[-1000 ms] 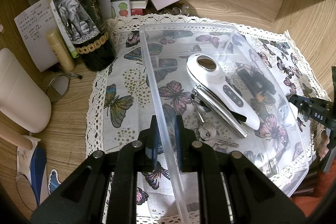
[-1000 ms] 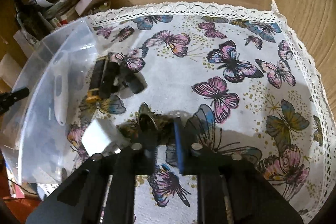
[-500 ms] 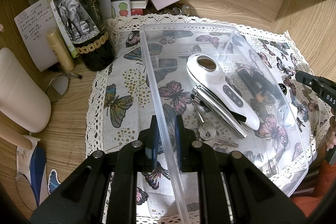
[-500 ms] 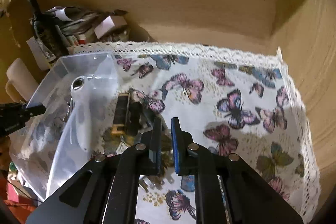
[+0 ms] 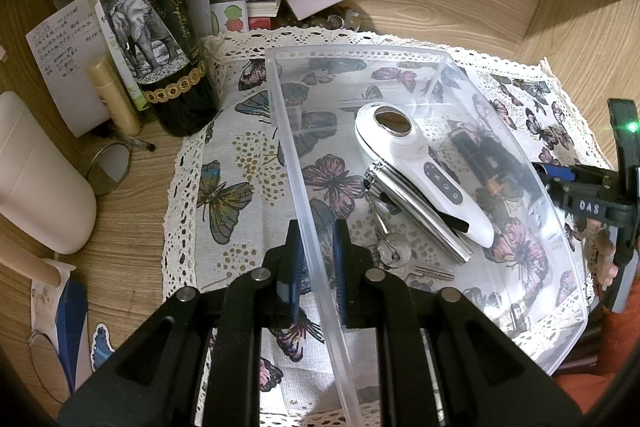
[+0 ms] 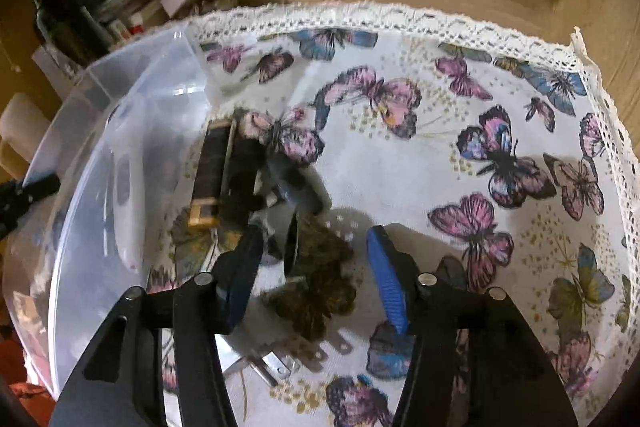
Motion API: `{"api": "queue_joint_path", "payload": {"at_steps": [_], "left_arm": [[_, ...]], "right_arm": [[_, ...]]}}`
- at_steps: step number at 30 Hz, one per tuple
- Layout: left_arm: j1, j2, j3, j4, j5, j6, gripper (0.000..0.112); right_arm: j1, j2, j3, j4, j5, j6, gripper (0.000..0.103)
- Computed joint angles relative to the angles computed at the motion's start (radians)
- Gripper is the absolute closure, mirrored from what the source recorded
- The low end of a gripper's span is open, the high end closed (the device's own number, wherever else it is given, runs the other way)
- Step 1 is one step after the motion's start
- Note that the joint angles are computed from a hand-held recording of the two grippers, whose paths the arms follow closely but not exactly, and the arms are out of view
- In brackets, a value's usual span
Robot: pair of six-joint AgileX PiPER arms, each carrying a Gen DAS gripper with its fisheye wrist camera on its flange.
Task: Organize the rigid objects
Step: 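Grasp the small dark item from the pile with the right gripper, then place the dark item into the clear box with the right gripper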
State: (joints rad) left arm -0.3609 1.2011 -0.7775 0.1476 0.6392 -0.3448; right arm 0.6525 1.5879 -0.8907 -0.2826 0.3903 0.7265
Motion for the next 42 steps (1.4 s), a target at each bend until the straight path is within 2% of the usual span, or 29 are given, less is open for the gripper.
{"api": "queue_joint_path", "payload": {"at_steps": [1, 3, 6, 11, 19, 23, 33, 39, 42], "left_arm": [[0.0, 0.0, 0.001, 0.0, 0.0, 0.0, 0.099], [0.001, -0.001, 0.001, -0.002, -0.002, 0.001, 0.099], [0.001, 0.002, -0.002, -0.005, -0.003, 0.003, 0.099], [0.003, 0.0, 0.001, -0.006, -0.003, 0.005, 0.099], [0.004, 0.001, 0.001, -0.011, -0.006, 0.01, 0.099], [0.009, 0.002, 0.002, -0.018, -0.009, 0.019, 0.099], [0.014, -0.001, 0.007, -0.035, -0.017, 0.036, 0.099], [0.019, 0.0, 0.008, -0.043, -0.02, 0.048, 0.099], [0.017, 0.002, 0.01, -0.04, -0.023, 0.043, 0.099]], "right_arm": [[-0.003, 0.001, -0.012, 0.015, 0.014, -0.019, 0.081], [-0.004, -0.003, -0.025, 0.013, 0.031, -0.014, 0.08], [0.03, -0.016, -0.046, -0.11, 0.067, 0.096, 0.08], [0.076, -0.057, -0.091, -0.198, 0.102, 0.152, 0.08], [0.177, -0.045, -0.212, -0.241, 0.116, 0.127, 0.08], [0.227, -0.003, -0.276, -0.217, 0.115, 0.069, 0.08], [0.283, 0.158, -0.432, 0.017, 0.17, -0.194, 0.08], [0.283, 0.187, -0.459, 0.078, 0.184, -0.236, 0.08], [0.283, 0.175, -0.445, 0.048, 0.176, -0.201, 0.079]]}}
